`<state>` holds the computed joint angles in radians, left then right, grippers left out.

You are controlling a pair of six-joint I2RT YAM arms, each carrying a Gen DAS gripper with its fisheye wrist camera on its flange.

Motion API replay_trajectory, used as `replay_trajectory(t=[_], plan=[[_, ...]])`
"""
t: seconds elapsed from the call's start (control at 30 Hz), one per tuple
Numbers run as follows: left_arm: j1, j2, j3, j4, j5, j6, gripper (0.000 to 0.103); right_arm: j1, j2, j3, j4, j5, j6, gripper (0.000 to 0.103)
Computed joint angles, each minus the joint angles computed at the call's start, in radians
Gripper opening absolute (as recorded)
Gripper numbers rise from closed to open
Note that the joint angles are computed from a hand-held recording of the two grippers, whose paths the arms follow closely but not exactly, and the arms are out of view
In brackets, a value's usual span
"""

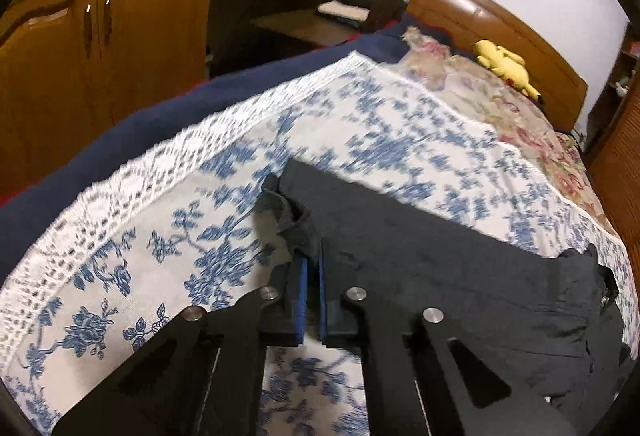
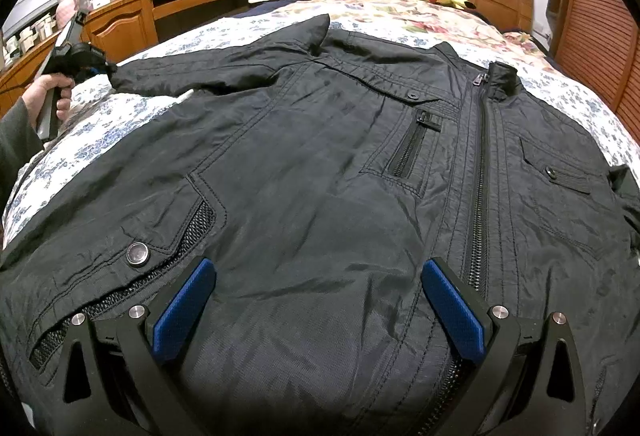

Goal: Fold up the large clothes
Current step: 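Close the left gripper on the black jacket sleeve cuff, then lift the sleeve with the left gripper and lay it across the jacket body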

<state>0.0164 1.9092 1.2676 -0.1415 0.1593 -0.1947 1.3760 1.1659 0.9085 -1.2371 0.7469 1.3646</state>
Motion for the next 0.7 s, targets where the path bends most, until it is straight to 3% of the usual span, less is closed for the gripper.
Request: replay_trajectory(t=[0.17,0.47,0.7], plan=[[-0.069,-0.144,-0.043,-0.035,-0.018,0.033,0.004,0.001,0.002,0.002,0.0,0.0,0.002,0.103],[-0.326,-0.544,-0.198,-0.143,-0.089,0.08,0.003,0.0,0.011,0.013,-0.016,-0.004,0.01,0.103],[-0.593,-0.686,-0.21,-0.266,-0.188,0.038,0.003,0.104,-0.052,0.045,-0.128,0.024,0.137,0.103]])
